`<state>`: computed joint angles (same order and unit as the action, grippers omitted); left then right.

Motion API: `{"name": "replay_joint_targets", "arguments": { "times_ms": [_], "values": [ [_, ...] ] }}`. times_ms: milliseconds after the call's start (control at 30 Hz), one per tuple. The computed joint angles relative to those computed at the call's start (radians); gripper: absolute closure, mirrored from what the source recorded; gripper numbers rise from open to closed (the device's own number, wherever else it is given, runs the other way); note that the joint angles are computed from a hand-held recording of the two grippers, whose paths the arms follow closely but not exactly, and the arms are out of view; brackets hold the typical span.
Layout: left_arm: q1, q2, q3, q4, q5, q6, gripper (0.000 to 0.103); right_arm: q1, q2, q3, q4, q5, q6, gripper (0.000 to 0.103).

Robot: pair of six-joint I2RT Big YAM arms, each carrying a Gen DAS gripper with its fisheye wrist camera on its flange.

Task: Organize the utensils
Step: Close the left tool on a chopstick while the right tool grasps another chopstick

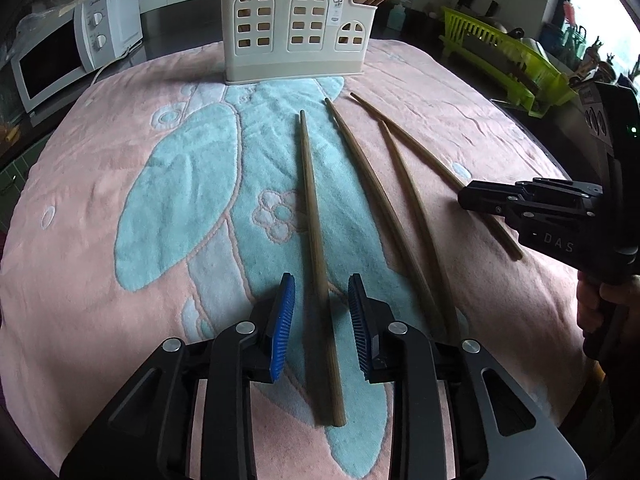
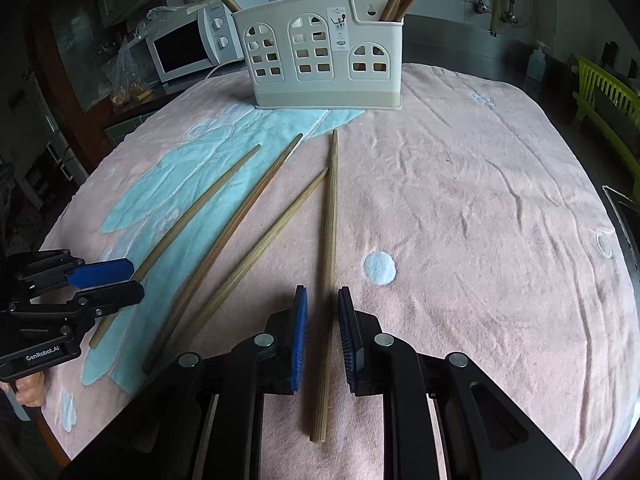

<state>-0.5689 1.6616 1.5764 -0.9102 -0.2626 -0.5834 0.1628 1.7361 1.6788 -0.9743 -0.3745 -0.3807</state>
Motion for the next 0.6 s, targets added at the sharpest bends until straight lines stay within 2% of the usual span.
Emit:
{"name": "replay_joint_targets", "arguments": {
  "times_ms": [133,233,333,600],
  "values": [
    [-0.006,0.01,0.015,-0.029,-0.031,0.004,0.085,0.004,-0.006,-0.012,0.015,0.009,0.006,0.089],
    [-0.015,0.02,0.031,-0.057,-0.065,0.011,0.09,0.006,-0.01,-0.021,0.033,0.03,0.009,0.096],
    [-0.018,0.026,0.042,-0.069,-0.069,0.019,0.097,0.006,-0.01,-0.02,0.032,0.029,0.012,0.096],
    [-0.014,-0.011,0.018,-0.03,-0.04,0.018,0.098,-0.002,-0.04,-0.038,0.045,0.014,0.014,0.097]
  ]
}}
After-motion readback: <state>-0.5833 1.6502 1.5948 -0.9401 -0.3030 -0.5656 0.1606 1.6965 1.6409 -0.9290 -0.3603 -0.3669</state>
